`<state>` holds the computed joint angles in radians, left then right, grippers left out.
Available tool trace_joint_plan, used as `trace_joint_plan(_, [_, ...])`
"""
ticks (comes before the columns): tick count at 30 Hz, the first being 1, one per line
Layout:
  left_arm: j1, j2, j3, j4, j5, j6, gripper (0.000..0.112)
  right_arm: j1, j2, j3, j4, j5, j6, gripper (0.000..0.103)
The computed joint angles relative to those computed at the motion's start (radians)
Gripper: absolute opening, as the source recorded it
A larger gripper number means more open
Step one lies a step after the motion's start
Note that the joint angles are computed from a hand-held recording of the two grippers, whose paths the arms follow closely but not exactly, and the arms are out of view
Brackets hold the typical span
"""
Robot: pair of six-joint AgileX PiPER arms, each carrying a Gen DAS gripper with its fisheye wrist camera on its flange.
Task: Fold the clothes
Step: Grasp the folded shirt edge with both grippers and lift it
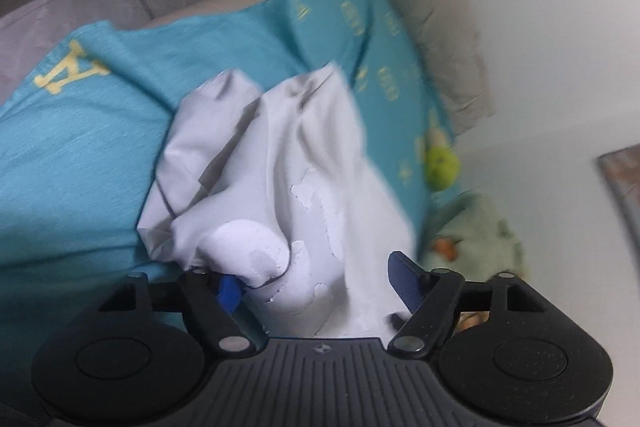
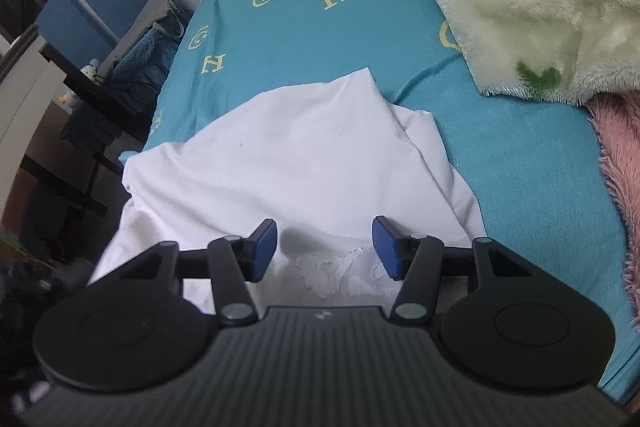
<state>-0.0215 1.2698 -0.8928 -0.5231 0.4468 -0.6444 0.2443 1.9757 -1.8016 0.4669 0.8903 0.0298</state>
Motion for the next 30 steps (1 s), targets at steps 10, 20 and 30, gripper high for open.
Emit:
trace_joint_plan(10, [0.013,-0.067,0.1,-0.057,-0.088,0.042,0.034,-0.106,-0.124,0.177,0.573,0.107,-0.173,0.091])
trace_joint_plan(20, [-0.014,-0.082,0.114,-0.03,-0.149,-0.001,0.032,-0.076,-0.09,0.373,0.723,0.142,-0.003,0.103])
trace_joint_plan(30, [-0.03,-0.109,0.148,-0.162,-0.241,0.116,0.028,-0.087,-0.138,0.422,0.564,-0.133,0.171,0.042])
